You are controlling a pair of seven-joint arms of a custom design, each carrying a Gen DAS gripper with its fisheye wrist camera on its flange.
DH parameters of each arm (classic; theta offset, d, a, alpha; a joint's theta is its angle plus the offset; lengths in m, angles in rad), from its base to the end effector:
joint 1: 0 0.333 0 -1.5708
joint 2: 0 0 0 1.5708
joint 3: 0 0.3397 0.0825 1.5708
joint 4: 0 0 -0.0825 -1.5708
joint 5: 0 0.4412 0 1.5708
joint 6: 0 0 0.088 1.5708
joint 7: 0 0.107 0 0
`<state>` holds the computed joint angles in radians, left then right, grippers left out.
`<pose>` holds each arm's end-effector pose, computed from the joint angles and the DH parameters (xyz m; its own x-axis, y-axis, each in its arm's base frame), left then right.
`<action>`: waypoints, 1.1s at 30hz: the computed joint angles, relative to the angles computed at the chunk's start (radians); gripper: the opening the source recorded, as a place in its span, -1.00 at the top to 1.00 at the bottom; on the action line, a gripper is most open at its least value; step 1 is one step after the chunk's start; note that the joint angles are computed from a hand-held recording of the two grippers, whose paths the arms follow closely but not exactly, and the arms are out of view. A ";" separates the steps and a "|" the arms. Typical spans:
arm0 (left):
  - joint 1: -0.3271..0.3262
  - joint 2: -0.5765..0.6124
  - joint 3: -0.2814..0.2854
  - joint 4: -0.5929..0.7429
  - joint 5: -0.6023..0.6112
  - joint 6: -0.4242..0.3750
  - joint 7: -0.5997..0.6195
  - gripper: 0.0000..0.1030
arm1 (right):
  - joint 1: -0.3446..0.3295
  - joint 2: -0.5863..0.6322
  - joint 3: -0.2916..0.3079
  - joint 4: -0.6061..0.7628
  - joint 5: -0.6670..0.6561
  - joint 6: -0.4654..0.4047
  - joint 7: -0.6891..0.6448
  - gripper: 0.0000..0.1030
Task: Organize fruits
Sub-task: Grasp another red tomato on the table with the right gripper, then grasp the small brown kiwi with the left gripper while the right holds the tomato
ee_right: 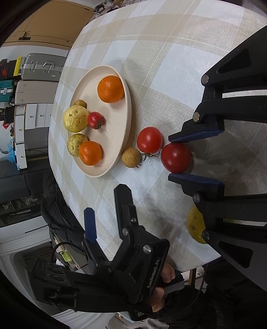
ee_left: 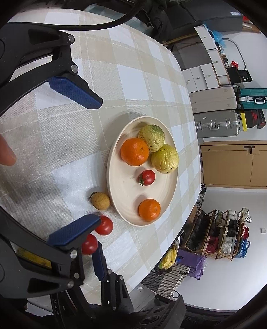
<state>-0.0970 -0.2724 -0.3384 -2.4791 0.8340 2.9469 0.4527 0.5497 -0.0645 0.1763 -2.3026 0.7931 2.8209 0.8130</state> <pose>0.4483 -0.2660 0.4373 -0.1174 -0.9928 0.0235 -0.6796 0.0630 -0.7309 0.4578 0.3599 0.4163 0.7474 -0.6422 -0.1702 -0.5869 -0.5181 -0.6222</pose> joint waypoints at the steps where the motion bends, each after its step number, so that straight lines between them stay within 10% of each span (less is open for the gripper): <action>1: -0.002 -0.001 -0.001 -0.001 -0.001 -0.002 0.000 -0.99 | 0.000 -0.003 -0.001 -0.002 0.006 0.009 -0.003 0.40; 18: -0.089 0.101 0.060 0.057 -0.165 -0.055 0.158 -0.98 | -0.002 -0.015 -0.021 -0.021 0.073 0.175 0.061 0.40; 33: -0.140 0.206 0.090 0.145 -0.304 -0.093 0.331 -0.45 | -0.005 -0.013 -0.025 -0.027 0.034 0.182 0.101 0.40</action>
<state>-0.2372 -0.0666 -0.2487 -2.3337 0.5299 2.8543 0.7837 0.5447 -0.0778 0.1514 -2.3297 0.8273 3.0025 0.9141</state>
